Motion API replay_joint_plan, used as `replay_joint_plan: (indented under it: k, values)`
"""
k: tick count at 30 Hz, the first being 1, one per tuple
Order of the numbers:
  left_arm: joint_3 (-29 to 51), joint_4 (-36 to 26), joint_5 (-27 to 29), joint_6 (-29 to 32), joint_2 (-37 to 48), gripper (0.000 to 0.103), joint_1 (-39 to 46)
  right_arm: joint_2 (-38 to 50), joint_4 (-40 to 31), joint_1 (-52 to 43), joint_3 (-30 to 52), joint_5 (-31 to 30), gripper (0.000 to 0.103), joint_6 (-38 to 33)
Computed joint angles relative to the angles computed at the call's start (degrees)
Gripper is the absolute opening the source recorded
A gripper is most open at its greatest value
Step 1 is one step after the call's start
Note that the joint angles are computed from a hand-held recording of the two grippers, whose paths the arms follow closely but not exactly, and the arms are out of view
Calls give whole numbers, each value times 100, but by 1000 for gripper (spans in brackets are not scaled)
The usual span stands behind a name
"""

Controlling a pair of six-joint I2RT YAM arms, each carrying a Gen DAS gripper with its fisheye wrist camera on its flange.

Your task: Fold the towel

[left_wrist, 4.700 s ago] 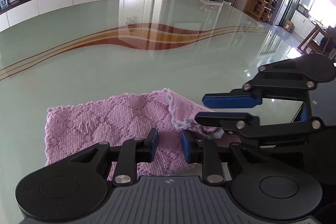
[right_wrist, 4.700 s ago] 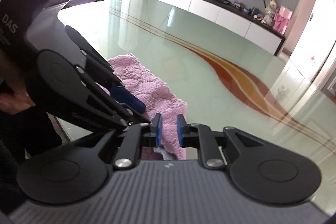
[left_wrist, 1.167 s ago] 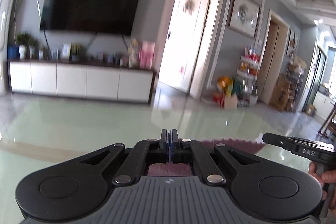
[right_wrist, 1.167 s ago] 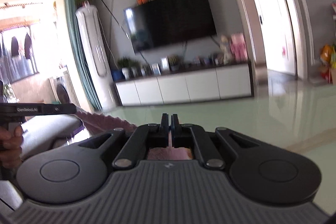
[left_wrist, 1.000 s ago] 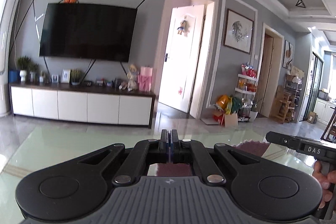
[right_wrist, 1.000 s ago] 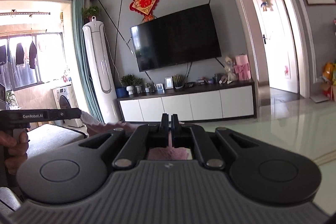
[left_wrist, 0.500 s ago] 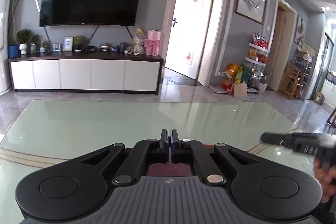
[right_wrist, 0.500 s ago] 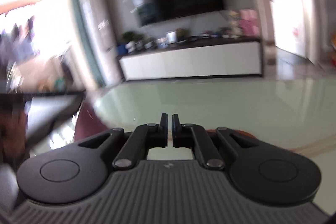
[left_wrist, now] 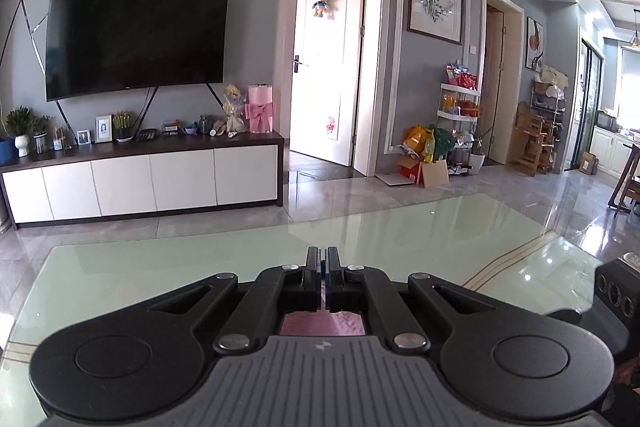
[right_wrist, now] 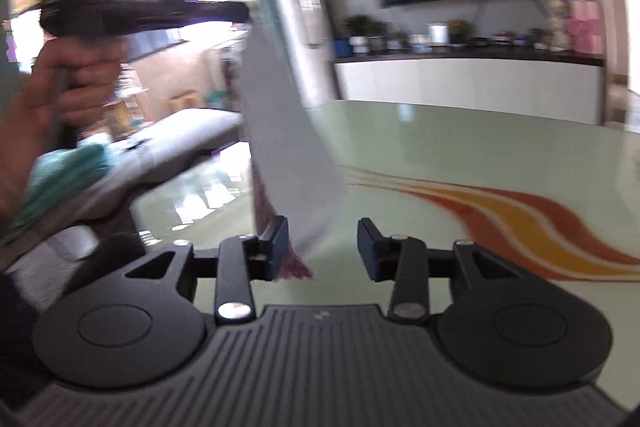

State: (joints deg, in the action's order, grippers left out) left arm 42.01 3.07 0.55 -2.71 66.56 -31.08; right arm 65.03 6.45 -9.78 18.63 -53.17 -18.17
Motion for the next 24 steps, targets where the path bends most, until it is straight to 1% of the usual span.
replay_joint_plan:
  k: [2, 5, 9, 12, 13, 15, 17, 19, 20, 24]
  values:
    - [3, -11, -46, -17, -25, 1, -52, -204, -342, 67, 22, -163, 38, -132]
    - [-19, 23, -179, -43, -29, 1, -155, -470, -474, 382, -87, -158, 38, -109]
    - [-71, 87, -263, -91, -5, 1, -247, -696, -289, 995, -185, 167, 38, 325]
    - [-95, 120, -302, -117, 18, 1, -285, -759, -68, 1486, -284, 667, 37, 579]
    - [-100, 126, -307, -124, 26, 1, -291, -718, 81, 1639, -310, 852, 35, 690]
    - [-100, 129, -315, -133, 33, 2, -300, -601, 270, 1759, -320, 1042, 22, 805]
    - [-109, 143, -319, -138, 34, 2, -298, -441, 393, 1769, -292, 1114, 17, 836]
    - [-126, 169, -321, -144, 34, 2, -288, -365, 369, 1768, -250, 1251, 17, 779]
    - [-138, 186, -318, -150, 30, 2, -277, -353, 359, 1740, -254, 1263, 12, 767]
    - [-152, 229, -299, -171, 43, 2, -253, -321, 429, 1649, -296, 1383, 4, 742]
